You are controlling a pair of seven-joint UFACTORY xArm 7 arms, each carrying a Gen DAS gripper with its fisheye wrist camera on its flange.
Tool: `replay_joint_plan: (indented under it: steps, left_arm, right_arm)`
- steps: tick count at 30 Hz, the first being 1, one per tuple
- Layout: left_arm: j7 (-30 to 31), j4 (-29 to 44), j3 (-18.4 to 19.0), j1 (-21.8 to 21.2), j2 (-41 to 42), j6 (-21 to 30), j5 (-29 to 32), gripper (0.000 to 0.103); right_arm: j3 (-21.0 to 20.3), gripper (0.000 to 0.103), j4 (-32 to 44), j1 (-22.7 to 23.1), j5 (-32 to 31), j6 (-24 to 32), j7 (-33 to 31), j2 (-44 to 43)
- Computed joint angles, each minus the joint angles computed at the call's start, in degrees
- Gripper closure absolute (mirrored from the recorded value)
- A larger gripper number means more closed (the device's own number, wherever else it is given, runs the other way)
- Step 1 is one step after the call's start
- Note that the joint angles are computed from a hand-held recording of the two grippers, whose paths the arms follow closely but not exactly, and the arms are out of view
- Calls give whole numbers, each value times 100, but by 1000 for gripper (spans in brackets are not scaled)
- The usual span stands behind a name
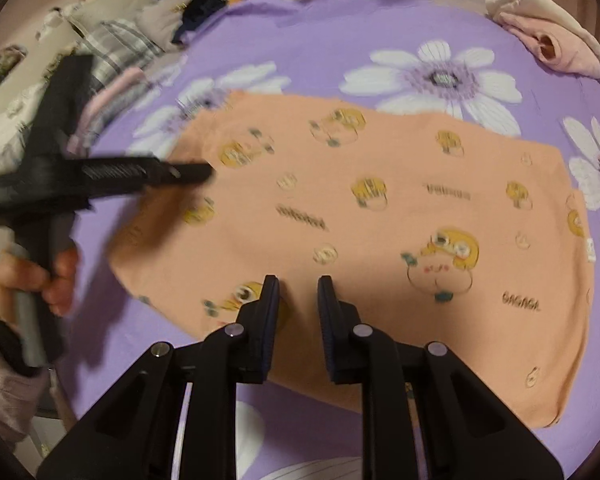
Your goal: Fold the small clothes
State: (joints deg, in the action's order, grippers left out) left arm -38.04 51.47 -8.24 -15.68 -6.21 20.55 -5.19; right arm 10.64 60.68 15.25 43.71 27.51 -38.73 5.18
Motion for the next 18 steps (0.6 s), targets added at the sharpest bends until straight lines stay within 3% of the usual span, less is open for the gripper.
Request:
replay_joint_plan:
  steps: [7, 18]
  left_arm:
    - [-112, 17, -33, -33, -174, -81, 13, 93]
    - [-178, 813, -228, -199, 146, 113, 481, 94]
  right_arm:
    - [7, 83, 52, -150, 662, 289, -270, 19]
    - [-343, 82, 118, -503, 2553, 1099, -1023, -111]
